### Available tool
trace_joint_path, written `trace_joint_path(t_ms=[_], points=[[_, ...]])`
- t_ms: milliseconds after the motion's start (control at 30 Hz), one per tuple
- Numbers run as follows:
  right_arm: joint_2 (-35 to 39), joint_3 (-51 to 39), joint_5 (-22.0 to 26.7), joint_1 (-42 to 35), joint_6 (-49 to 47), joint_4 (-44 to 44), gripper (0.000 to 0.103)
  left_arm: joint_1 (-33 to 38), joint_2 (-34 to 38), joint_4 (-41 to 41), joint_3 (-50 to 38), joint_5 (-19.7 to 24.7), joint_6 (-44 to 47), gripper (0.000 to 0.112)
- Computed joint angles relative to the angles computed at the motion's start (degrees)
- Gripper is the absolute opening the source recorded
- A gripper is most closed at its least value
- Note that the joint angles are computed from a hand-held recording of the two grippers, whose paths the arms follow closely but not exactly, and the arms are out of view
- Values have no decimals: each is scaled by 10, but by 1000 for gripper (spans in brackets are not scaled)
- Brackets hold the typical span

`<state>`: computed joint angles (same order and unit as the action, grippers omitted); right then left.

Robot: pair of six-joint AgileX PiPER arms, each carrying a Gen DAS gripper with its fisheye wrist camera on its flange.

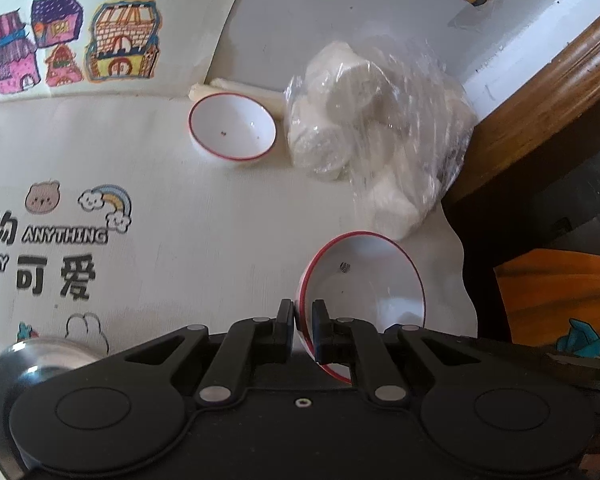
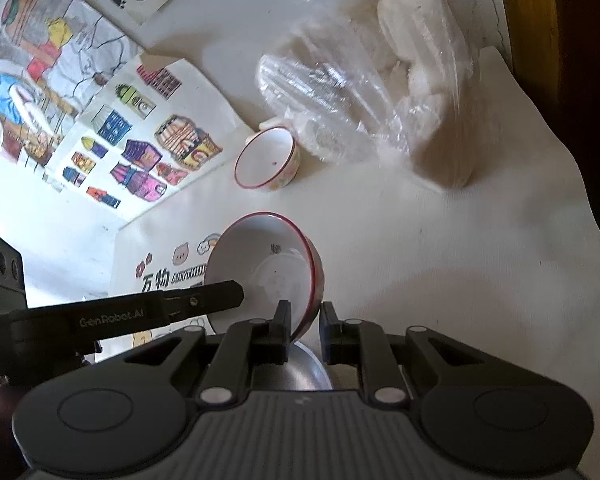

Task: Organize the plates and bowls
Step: 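Lift the white bowl with both tools and carry it over the steel bowl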

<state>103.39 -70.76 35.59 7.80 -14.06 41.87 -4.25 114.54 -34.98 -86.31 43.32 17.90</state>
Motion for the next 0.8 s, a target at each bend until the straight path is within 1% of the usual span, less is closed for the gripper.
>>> trace_joint_path(t_ms=[67, 367, 633, 800], points=[[-16, 16, 3, -2, -5, -3, 16, 3, -7, -6, 15, -2, 9, 9], [-34, 35, 5, 28, 29, -38, 17, 14, -47, -18, 80, -9, 26, 9], [-40, 36, 42, 39, 43, -62, 17, 25, -61, -15, 117, 6, 28, 9], [-38, 31, 66, 43, 51, -78, 17, 24, -61, -3, 123, 17, 20, 11]])
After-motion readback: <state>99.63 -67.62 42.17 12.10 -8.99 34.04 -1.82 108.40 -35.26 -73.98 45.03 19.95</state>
